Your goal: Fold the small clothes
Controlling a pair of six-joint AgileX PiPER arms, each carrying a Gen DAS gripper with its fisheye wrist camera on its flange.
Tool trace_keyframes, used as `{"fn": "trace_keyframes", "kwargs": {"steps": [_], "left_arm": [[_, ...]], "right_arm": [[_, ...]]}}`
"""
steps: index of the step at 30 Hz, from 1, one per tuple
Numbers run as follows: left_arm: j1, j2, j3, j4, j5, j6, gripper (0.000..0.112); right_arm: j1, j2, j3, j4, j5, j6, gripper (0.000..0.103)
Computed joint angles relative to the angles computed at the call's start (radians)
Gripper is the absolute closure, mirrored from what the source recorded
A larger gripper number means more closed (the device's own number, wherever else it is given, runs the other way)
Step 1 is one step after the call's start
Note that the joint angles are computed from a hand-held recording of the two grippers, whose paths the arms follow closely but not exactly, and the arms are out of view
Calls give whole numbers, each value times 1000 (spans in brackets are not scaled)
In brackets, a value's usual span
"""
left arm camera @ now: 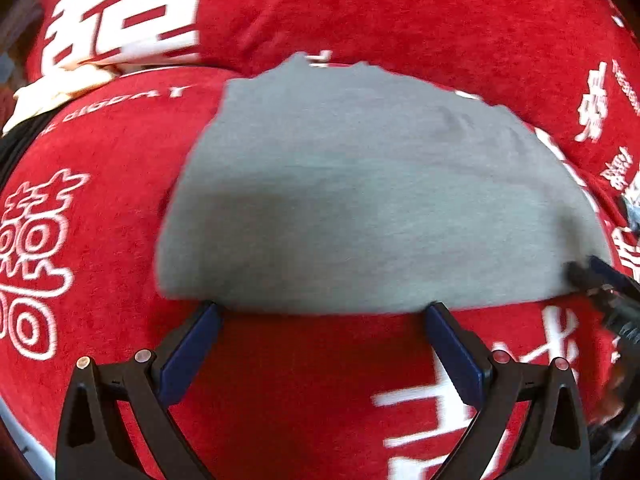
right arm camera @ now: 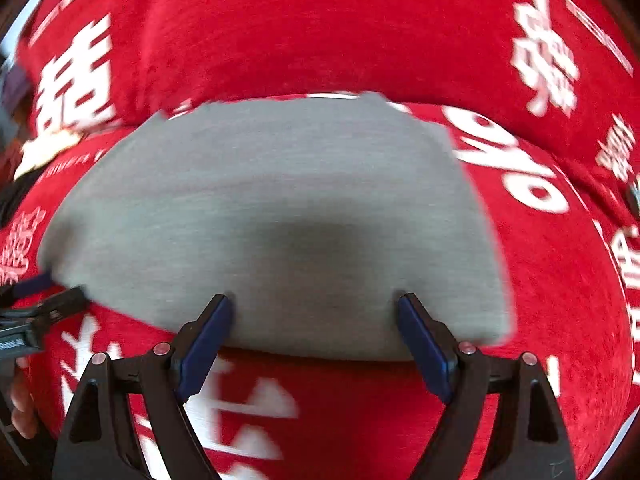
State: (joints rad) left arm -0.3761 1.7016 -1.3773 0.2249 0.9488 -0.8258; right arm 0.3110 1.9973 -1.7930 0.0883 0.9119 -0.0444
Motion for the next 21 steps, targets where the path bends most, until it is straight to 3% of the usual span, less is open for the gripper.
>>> {"fn": "trace_keyframes", "kwargs": {"steps": [4,10,14,21], "left_arm": [[98,-75,104,-85,-57,10,11],[300,-167,221,-360,-173,131,11],[387,-51,121,-587,-138,330,11],[387,181,-184,-607,-65,376,11]], "right_arm": [[-110,-33,44,191,6,-147,17],[-94,-102,87,174,-10,-80,16],[-53,-107,91,138,-19,-47,16],[-4,-84,61,68,0,-26,16]]}}
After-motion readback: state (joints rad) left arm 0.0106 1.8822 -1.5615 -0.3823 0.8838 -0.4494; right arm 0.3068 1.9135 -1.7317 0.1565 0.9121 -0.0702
